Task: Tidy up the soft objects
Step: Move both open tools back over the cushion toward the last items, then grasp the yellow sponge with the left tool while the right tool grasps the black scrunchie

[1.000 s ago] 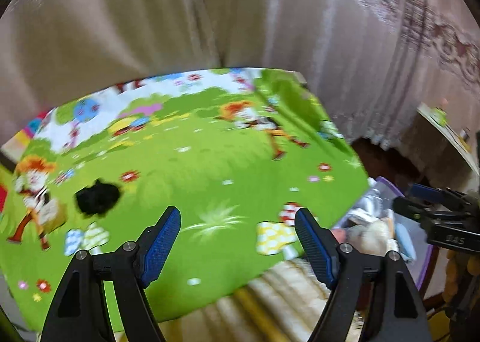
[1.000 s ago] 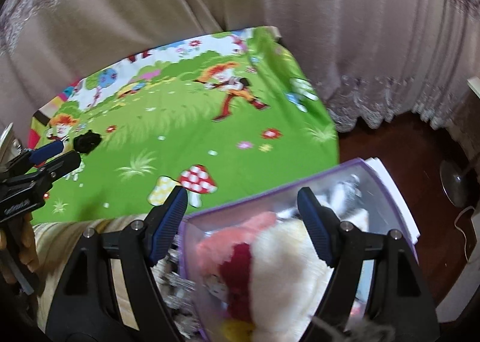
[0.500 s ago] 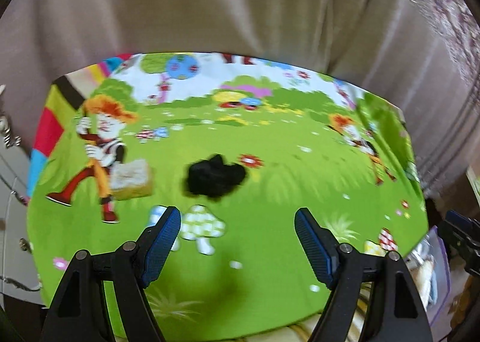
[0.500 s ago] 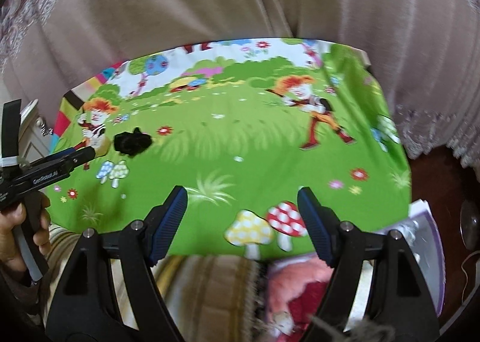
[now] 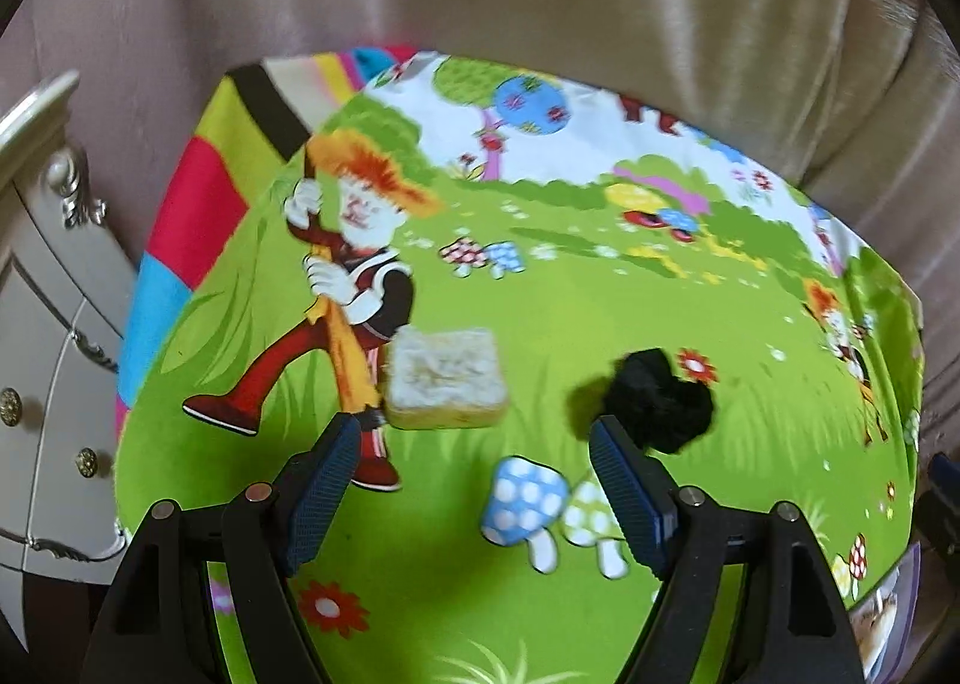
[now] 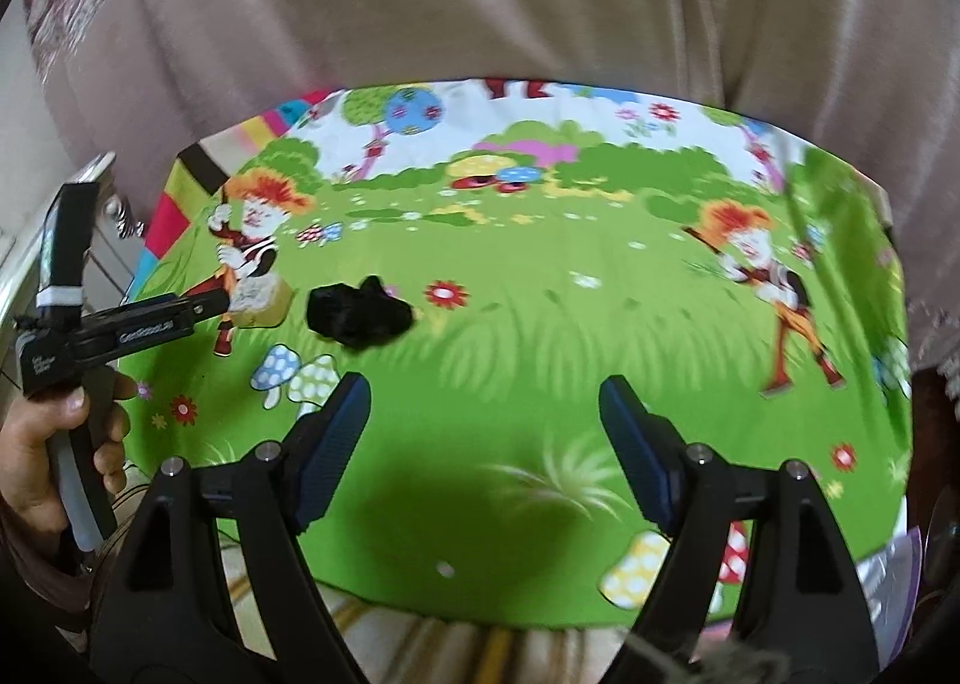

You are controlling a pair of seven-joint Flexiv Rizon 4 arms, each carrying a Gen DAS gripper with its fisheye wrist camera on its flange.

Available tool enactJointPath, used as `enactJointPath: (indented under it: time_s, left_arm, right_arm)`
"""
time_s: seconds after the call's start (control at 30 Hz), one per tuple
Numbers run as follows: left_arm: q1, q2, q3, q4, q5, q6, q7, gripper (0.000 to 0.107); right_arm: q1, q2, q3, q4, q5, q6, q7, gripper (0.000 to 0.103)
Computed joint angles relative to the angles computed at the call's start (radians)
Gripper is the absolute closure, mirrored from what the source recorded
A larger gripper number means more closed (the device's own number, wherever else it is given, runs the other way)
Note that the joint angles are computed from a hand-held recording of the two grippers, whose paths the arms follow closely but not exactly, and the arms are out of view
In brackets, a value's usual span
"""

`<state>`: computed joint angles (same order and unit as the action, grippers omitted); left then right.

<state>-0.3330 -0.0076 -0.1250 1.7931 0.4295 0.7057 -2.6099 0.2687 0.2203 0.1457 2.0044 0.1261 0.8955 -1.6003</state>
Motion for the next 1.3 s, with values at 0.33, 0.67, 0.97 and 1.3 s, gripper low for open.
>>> enactJointPath:
  time_s: [0.33,0.67,0.97,1.3]
  left_arm:
    - [0.033,-0.089,0.043,0.025,-0.108,0.1,0.08,0.028]
    - [0.018,-0.172,0.08,-0.016,-0.097,0.106,0.136,0.035]
    - [0.004,-0.156,0.096,0.006,-0.057,0.149,0.116,0.042]
    - [0.0,-0.117,0.095,0.022,0.022,0.113,0.023,0.042]
  right_arm:
    - [0.052,-0.134,0.039,-0.059,-0.02,0.011,-0.003,0.021]
    - [0.06,-0.223,0.056,-0.097,-0.041,0.009,0.005,0.021]
    - [0.066,-0.277,0.069,-0.12,-0.058,0.033,-0.005,0.02]
    - [0.098,-0.354,0.088,-0.152,-0.103,0.057,-0.014,0.018]
